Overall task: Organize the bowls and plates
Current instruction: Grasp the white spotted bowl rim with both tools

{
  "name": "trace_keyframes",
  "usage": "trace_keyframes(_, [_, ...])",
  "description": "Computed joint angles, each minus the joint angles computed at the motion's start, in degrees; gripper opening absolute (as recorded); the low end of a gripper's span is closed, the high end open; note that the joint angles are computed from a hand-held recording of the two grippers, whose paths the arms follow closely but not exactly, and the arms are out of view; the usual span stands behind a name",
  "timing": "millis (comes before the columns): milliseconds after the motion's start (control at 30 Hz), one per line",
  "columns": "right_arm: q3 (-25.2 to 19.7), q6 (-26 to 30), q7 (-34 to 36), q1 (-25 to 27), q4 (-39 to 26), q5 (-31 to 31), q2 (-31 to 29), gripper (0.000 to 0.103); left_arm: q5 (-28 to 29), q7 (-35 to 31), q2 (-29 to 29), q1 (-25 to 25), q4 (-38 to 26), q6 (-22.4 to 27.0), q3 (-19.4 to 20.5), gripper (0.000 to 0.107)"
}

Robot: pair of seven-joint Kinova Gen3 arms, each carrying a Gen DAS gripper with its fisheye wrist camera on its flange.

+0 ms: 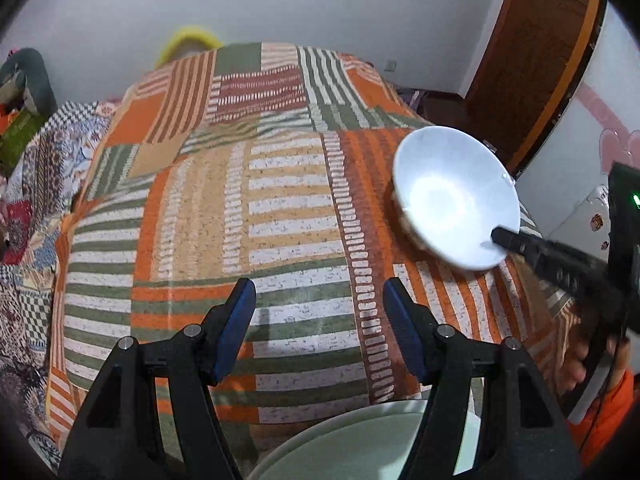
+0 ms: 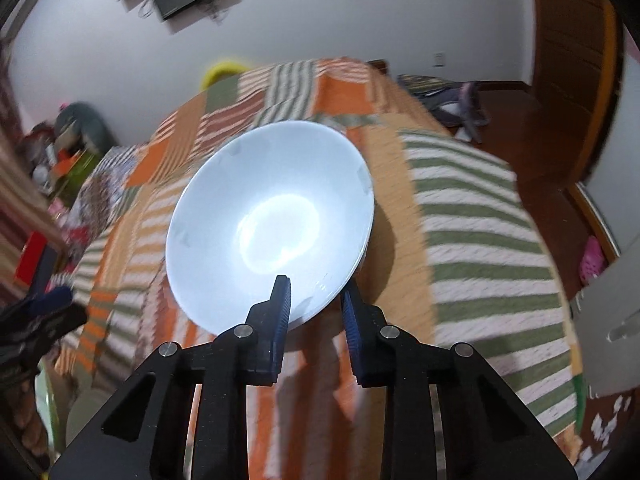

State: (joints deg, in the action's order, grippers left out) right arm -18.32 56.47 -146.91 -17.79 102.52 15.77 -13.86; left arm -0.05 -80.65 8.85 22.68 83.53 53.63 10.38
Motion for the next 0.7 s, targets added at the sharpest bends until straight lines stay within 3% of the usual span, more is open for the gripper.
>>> trace_keyframes(233, [1.49,-2.29,6.50,-3.37,0.64,-6.65,-0.06,0.023,-0.28,0.76,1.57,0.18,-1.12,1.02,-0.29,0.065])
trace_keyframes(433, [2.01,-2.79,11.46,-3.36,0.29,-8.76,0.54,0.023,-1.36,1.47,4.34,1.09,-3.79,2.37,-0.41,0.056])
trace_keyframes(700, [0.34,-1.63,5.72,-1.97,-1.19,-3.61,2.26,0.026,-0.36,-0.36,6.86,1.91,-5.41,2.41,-0.13,0.028])
